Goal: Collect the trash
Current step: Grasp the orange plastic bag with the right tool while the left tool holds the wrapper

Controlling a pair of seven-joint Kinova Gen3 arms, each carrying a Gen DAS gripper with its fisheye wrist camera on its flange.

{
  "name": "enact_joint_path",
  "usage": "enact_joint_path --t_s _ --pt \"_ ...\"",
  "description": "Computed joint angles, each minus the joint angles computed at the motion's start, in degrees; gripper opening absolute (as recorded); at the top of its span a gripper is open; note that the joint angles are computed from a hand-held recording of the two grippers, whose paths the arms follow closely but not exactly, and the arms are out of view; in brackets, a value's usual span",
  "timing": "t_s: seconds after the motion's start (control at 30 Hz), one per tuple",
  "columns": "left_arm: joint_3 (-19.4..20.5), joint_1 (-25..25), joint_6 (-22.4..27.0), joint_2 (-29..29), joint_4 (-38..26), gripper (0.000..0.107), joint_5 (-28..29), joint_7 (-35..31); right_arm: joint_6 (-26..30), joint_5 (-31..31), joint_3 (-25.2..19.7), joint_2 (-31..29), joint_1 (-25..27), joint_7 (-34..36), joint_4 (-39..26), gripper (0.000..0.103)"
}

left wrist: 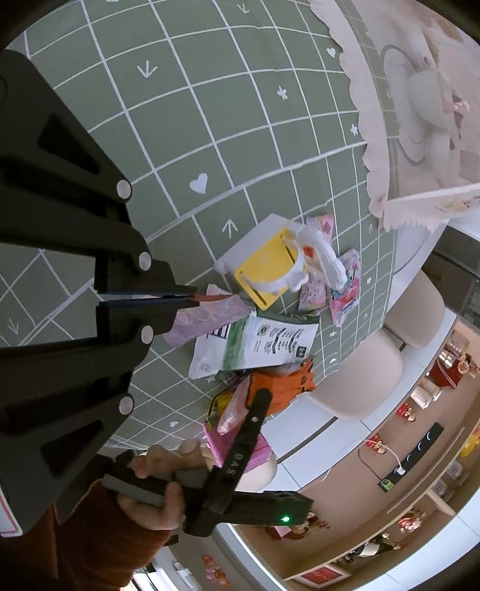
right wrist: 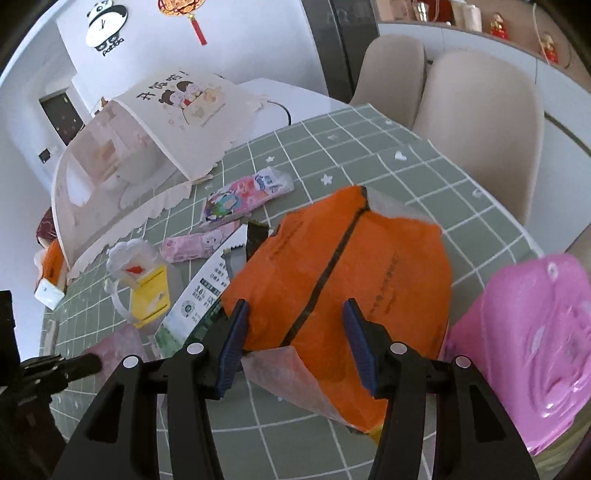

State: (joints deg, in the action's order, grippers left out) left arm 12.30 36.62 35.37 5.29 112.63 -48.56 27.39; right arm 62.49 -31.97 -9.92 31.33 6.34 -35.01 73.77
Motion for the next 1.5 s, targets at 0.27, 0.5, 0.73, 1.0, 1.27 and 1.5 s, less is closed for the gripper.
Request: enact_joint_path --t_s 0.27,0.5,0.73,1.0,1.27,1.5 --pt "-0.24 -0.42 -1.4 0.11 0.68 0.001 0.21 1.47 -5.9 2.25 0.42 -4.13 -2.1 3.97 5.33 0.05" --pt "-0.38 0.08 -1.8 0.26 0.4 0.001 -0.16 1.89 -5.67 -0.91 -0.75 -4.85 -1.51 5.69 4.35 0.05" --pt "-0.44 0.61 -1.55 -0.2 1.13 0.001 -1.83 5.35 2.11 4.07 1.37 1.25 -4.21 -4.49 -4.39 0.05" --pt "0.42 -0.22 -1.54 -1.17 1.76 0.001 -3.47 7.87 2.23 1.95 -0.85 -3.65 0.51 3.32 -0.06 0.024" --pt "2.11 -0.06 5.4 -1.17 -4.37 0.001 -4.51 2.07 5.84 -6.15 0.76 -8.78 4.75 12.71 1.33 0.023" --pt "2.38 1.02 12.61 0.44 -13.0 0.001 -2.8 -8.62 8.45 -12.64 2.57 -11.37 8.24 18.37 1.04 0.021"
